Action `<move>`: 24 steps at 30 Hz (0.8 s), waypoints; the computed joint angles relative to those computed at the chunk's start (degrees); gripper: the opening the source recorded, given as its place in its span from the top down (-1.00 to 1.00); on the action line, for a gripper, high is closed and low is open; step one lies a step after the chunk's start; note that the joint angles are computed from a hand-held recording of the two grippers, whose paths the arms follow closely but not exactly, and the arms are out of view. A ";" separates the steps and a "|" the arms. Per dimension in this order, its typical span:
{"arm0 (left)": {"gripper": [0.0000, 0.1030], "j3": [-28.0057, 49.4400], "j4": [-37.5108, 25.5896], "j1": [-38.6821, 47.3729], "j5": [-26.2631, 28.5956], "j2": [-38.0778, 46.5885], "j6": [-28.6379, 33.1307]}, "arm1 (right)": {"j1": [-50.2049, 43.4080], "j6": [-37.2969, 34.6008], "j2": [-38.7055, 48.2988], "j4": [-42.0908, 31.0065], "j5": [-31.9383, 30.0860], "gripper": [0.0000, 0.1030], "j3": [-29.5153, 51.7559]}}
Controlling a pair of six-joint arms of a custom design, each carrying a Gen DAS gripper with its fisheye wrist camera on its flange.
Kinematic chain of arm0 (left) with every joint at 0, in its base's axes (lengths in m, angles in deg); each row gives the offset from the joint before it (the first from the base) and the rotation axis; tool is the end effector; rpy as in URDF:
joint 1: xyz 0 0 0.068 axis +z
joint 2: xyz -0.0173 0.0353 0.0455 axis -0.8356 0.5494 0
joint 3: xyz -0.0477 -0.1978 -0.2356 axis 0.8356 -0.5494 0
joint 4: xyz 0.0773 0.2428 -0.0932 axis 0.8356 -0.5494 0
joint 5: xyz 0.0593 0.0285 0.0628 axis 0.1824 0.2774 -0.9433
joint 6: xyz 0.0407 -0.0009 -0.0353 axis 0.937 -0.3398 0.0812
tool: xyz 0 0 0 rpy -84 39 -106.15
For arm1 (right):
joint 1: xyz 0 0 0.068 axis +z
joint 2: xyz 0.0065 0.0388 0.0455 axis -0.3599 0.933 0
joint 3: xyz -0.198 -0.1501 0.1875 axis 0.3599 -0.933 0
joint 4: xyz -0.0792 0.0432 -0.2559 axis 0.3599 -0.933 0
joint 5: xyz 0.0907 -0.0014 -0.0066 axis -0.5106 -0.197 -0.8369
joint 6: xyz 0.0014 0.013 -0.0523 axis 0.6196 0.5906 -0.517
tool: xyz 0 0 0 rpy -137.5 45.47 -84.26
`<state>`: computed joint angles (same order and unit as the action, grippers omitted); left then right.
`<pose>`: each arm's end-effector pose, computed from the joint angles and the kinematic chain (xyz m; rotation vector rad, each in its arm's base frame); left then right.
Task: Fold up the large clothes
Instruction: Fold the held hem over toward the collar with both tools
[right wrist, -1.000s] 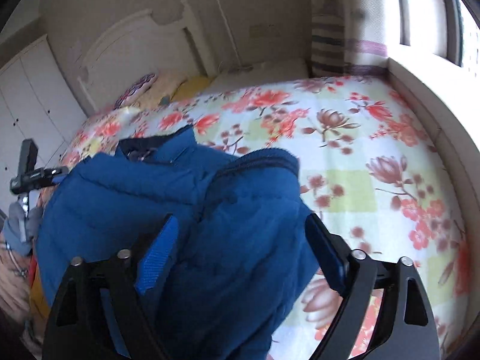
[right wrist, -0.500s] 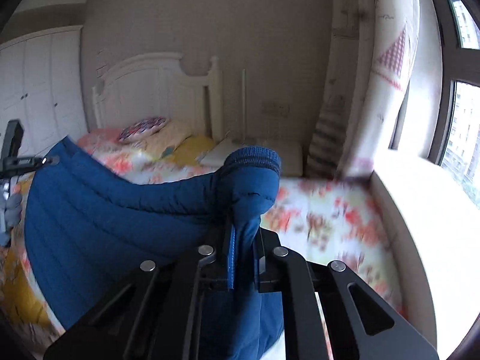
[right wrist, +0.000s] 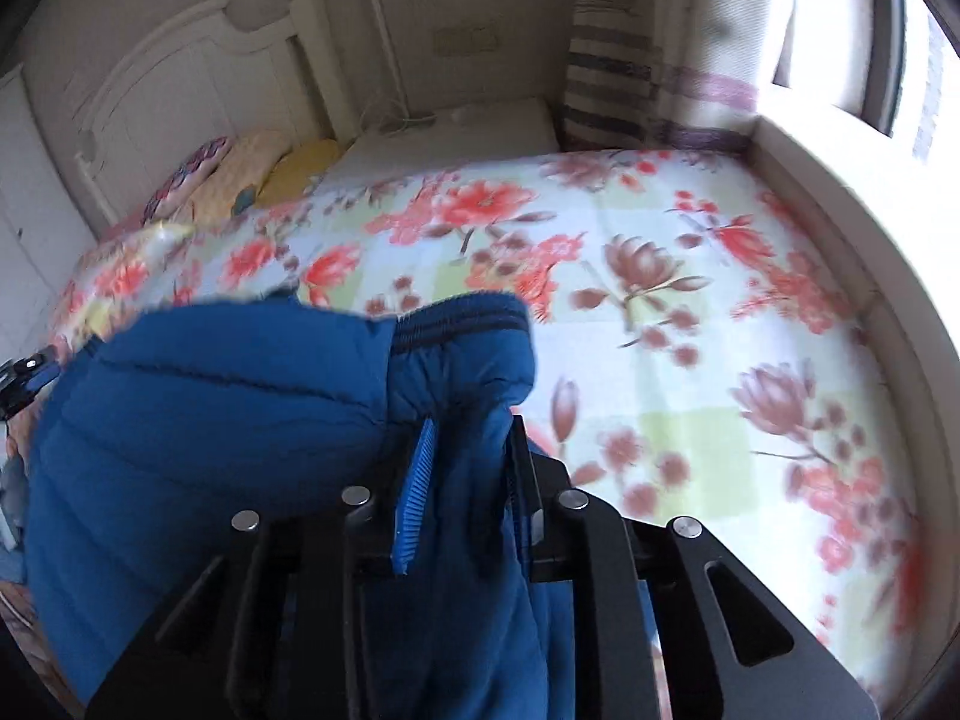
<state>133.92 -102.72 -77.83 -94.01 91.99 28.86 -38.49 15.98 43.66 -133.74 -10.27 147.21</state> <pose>0.1130 -0.0319 0.3364 -0.5453 2.1923 -0.2149 0.2784 -0.0690 0.3233 -0.4221 2.4638 0.3642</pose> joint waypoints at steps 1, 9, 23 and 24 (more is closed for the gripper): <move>-0.55 2.57 -2.35 -6.51 -7.05 0.16 -2.60 | -0.72 0.10 -1.81 -0.77 -1.34 0.53 1.02; -0.80 18.14 -12.95 -27.06 -22.18 23.92 -13.25 | 23.99 5.94 -18.91 7.47 8.21 -0.32 -3.29; -0.94 16.49 -1.12 -22.30 -14.52 41.63 -5.53 | 39.82 10.26 -7.04 13.74 18.93 0.21 -10.34; -0.92 15.42 0.16 -22.04 -13.82 40.39 -5.23 | 39.21 9.98 -6.76 13.06 17.35 0.11 -9.89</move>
<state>149.34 -102.56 -99.87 -107.83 132.38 23.63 0.71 25.96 36.90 -120.68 7.08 137.32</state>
